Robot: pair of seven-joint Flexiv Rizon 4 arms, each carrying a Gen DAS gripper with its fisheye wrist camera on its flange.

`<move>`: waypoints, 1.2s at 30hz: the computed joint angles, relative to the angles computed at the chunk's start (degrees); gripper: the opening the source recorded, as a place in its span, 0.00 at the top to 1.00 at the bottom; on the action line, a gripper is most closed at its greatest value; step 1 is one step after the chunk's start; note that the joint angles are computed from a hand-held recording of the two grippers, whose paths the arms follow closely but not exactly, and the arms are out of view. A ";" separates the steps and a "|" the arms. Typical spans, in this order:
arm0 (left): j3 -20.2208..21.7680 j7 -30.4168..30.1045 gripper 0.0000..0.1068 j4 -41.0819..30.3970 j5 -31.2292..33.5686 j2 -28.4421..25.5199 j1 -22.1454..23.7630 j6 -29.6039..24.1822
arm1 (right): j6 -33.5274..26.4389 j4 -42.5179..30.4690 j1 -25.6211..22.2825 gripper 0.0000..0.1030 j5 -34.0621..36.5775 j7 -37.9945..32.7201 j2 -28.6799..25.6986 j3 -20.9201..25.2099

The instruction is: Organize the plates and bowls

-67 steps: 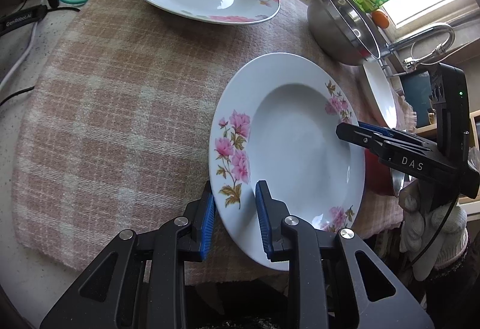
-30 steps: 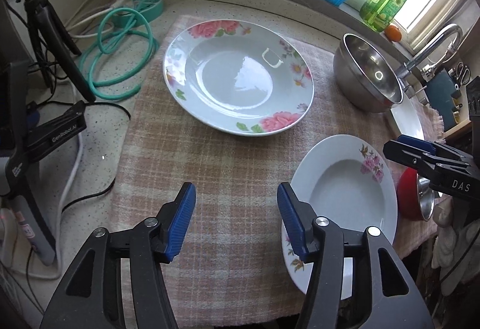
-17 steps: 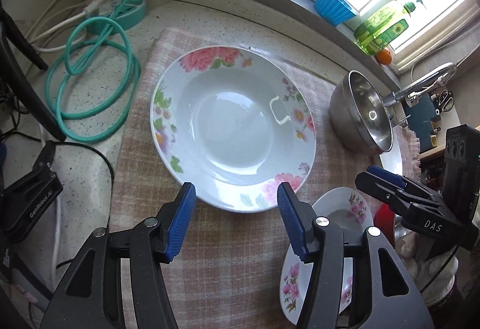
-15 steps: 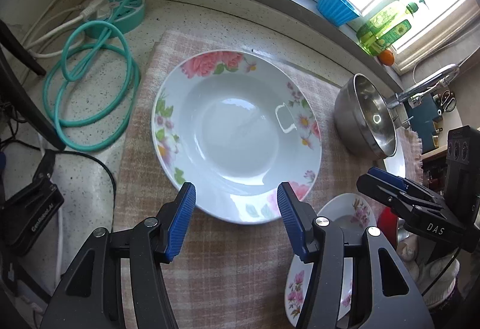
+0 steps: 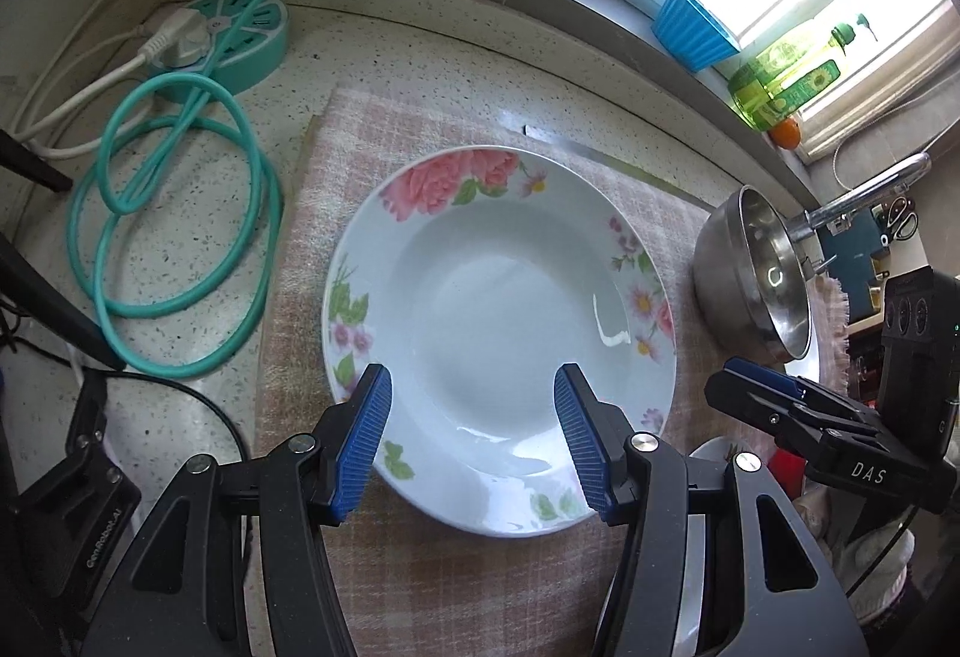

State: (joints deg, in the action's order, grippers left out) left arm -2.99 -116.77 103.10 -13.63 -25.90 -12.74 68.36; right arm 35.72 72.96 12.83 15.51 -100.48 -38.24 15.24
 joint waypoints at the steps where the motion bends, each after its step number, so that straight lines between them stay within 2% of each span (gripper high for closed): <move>1: 0.25 -0.21 0.48 0.11 0.17 0.12 -0.02 0.29 | 0.18 -0.19 0.22 0.27 -0.07 0.15 -0.19 -0.05; 11: 1.21 -1.35 0.48 0.81 1.06 0.86 0.24 1.46 | 1.96 -1.92 1.55 0.27 -0.88 0.04 -1.84 0.09; 16: 2.80 -3.58 0.48 0.18 3.32 0.99 -0.42 0.35 | 2.19 -1.84 1.62 0.31 -1.01 -0.20 -1.73 0.46; 21: 2.43 -3.73 0.50 0.34 3.48 0.56 0.38 -0.09 | 1.65 -1.85 2.04 0.40 -1.26 0.35 -1.92 0.32; 25: 1.50 -2.83 0.64 0.81 2.29 0.02 1.39 0.38 | 1.22 -2.09 2.43 0.45 -1.74 1.68 -2.43 -0.12; 27: 0.64 -1.65 0.70 1.14 1.21 -0.26 2.15 0.66 | 0.74 -2.45 2.53 0.54 -2.02 1.94 -2.84 -0.11; 28: 0.28 -1.16 0.73 1.25 0.62 -0.41 2.43 0.75 | 0.46 -2.72 2.59 0.56 -2.12 2.05 -3.10 -0.08; 32: 0.07 -0.29 0.76 1.04 -0.38 -1.07 2.54 0.78 | 0.30 -3.42 2.81 0.59 -2.37 2.29 -3.84 -0.05; 34: 0.38 -0.33 0.80 0.74 -0.34 -1.31 2.27 0.64 | 0.09 -4.08 2.98 0.64 -2.59 2.41 -4.41 -0.09; 36: 0.65 -0.26 0.82 0.32 -0.04 -1.52 1.98 0.34 | -0.84 -5.07 3.11 0.76 -2.76 2.80 -5.14 -0.11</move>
